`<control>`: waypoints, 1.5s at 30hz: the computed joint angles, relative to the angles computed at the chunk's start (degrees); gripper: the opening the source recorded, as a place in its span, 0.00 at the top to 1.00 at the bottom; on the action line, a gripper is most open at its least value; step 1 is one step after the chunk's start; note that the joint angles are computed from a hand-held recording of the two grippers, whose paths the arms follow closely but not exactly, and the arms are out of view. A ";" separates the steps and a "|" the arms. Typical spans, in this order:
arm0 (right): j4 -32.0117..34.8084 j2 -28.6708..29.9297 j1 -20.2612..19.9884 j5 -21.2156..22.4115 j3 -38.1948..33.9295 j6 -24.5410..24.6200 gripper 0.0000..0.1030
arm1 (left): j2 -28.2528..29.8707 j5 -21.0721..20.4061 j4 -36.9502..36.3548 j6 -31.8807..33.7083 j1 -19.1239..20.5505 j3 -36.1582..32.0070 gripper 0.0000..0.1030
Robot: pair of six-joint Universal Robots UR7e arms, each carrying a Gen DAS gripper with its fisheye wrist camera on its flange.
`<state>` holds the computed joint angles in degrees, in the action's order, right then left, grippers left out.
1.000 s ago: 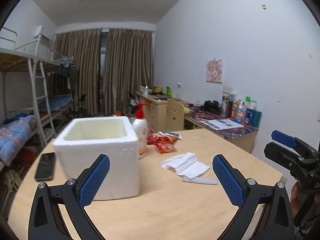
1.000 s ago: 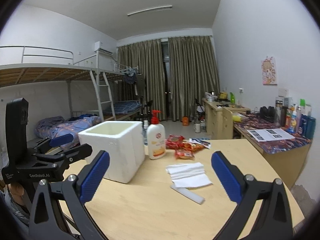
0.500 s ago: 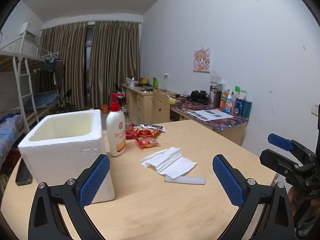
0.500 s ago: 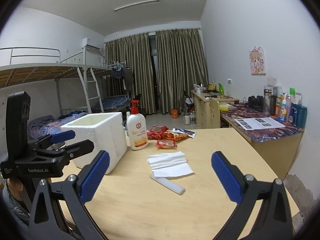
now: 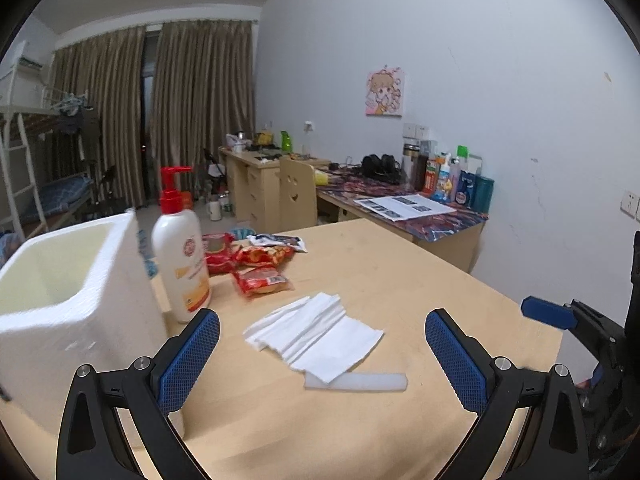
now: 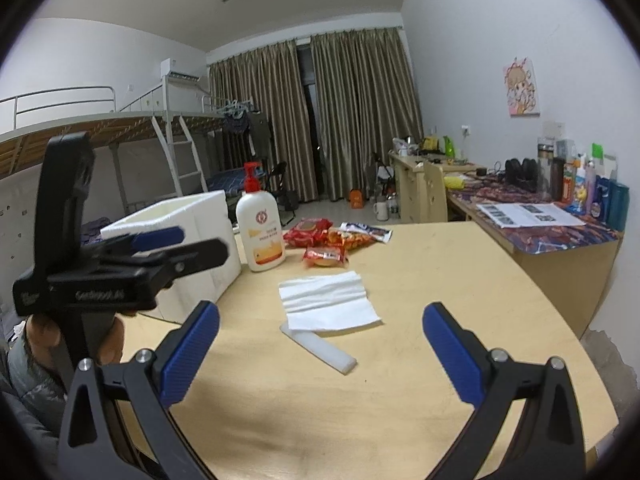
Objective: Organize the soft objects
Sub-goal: 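Move the left gripper to the white tissues while the right gripper approaches the white foam strip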
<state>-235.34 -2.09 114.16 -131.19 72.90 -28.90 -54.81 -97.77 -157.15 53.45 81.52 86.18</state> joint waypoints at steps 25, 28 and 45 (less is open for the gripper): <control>26.21 -6.78 -6.02 8.01 3.79 8.95 0.03 | 20.00 13.18 22.28 0.41 -1.17 -26.46 0.28; 27.11 -7.08 -6.19 8.00 3.86 9.25 0.03 | 21.13 12.86 24.95 -0.01 -0.79 -28.74 0.28; 34.58 -7.41 -6.74 7.25 1.50 8.62 0.03 | 23.29 19.60 23.92 0.75 -1.34 -29.74 0.86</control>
